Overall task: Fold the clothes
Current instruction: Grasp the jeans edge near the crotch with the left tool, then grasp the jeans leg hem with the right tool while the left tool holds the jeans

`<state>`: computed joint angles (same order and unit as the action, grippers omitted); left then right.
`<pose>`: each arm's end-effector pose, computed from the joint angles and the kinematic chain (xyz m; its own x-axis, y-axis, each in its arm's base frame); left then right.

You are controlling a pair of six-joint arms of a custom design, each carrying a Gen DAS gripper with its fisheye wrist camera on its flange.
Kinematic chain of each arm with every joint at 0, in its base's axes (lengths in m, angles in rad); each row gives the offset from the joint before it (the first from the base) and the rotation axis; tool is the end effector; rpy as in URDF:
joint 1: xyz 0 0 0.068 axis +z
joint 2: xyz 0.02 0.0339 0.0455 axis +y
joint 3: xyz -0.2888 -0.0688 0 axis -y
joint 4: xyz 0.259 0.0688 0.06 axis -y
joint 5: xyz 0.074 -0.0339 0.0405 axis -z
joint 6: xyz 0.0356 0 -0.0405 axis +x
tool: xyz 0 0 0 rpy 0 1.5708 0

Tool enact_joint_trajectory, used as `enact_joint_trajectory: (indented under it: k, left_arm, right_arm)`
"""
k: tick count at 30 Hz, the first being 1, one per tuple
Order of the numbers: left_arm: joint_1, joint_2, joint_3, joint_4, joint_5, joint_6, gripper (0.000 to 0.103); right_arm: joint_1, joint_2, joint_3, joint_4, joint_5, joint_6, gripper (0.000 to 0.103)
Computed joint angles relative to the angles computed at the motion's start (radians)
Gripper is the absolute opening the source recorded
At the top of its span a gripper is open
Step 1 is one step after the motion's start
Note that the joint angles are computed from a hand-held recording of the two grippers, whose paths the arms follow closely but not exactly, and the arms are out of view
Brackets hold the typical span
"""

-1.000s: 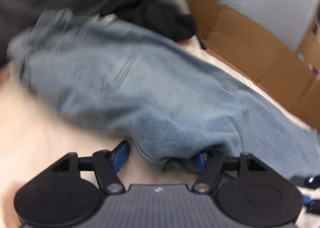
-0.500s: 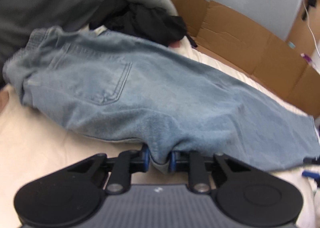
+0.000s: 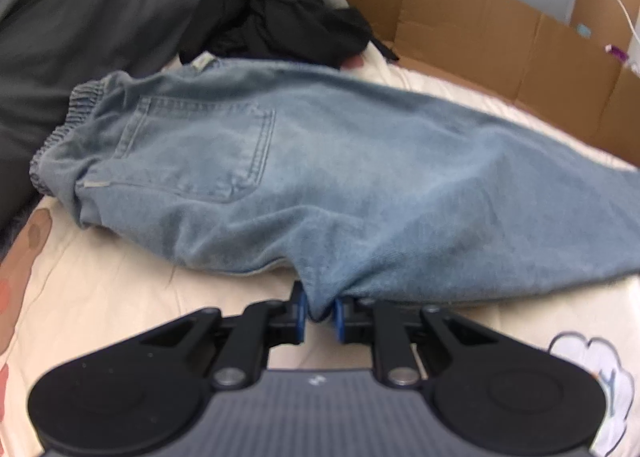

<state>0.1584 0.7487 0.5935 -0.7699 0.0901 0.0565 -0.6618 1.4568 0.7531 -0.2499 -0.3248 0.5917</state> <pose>0.1382 0.0188 0.2419 -0.7933 -0.0698 -0.6048 -0.0589 0.9975 -0.0378 0.2324 -0.1667 0.1907 -0.2904 0.8963 -0.3352 0.7213 0.4352 0.5388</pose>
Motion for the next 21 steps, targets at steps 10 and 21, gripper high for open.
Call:
enact_joint_trajectory:
  k: [10, 21]
  left_arm:
    - [0.247, -0.107, 0.044, -0.178, 0.210, 0.089, 0.016]
    - [0.183, -0.080, 0.035, -0.046, 0.123, -0.086, 0.024]
  right_arm:
    - [-0.093, 0.045, 0.019, 0.040, -0.029, -0.038, 0.046]
    - [-0.154, 0.079, -0.024, 0.154, -0.083, 0.005, 0.043]
